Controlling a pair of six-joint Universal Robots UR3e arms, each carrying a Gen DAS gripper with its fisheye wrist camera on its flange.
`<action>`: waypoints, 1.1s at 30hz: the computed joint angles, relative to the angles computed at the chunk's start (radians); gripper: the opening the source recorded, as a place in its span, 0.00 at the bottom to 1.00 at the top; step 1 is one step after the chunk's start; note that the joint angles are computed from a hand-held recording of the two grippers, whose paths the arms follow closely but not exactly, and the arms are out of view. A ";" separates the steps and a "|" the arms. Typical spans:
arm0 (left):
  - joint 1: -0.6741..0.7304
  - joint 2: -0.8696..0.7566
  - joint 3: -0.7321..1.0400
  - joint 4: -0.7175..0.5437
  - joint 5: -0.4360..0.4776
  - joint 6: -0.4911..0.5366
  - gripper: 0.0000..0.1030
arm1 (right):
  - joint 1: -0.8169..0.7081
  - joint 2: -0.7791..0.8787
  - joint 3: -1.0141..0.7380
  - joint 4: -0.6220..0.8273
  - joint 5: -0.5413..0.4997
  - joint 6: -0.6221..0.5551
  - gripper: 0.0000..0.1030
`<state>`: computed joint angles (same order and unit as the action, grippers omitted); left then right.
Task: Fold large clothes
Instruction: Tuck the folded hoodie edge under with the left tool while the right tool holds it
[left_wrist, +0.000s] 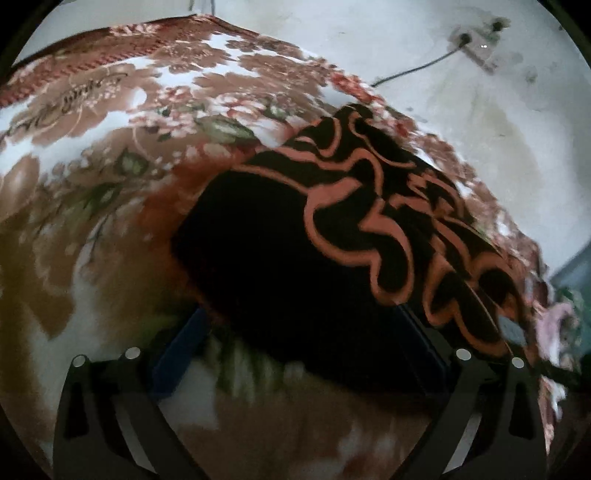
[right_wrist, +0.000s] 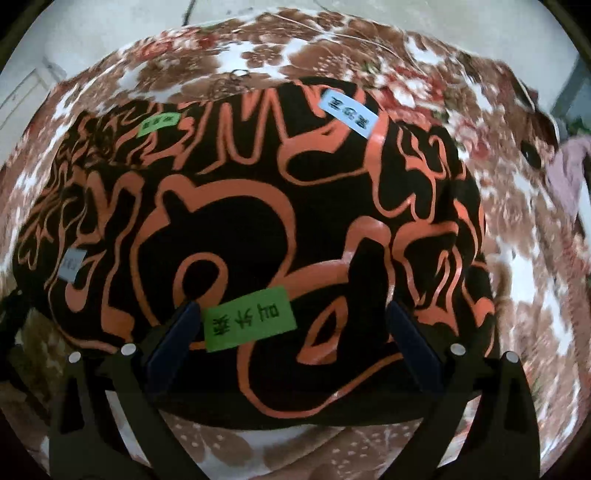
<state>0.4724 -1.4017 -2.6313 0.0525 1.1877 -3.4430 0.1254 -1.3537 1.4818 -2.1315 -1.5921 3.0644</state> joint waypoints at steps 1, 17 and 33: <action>-0.018 -0.058 0.035 0.044 0.024 -0.055 0.95 | 0.002 0.010 -0.007 -0.004 -0.007 0.006 0.95; 0.046 -0.052 0.096 -0.018 -0.145 -0.092 0.95 | 0.017 0.072 -0.041 0.012 -0.021 0.070 0.95; -0.031 -0.291 0.190 0.154 -0.106 -0.119 0.91 | 0.085 0.058 -0.060 0.010 -0.055 0.193 0.95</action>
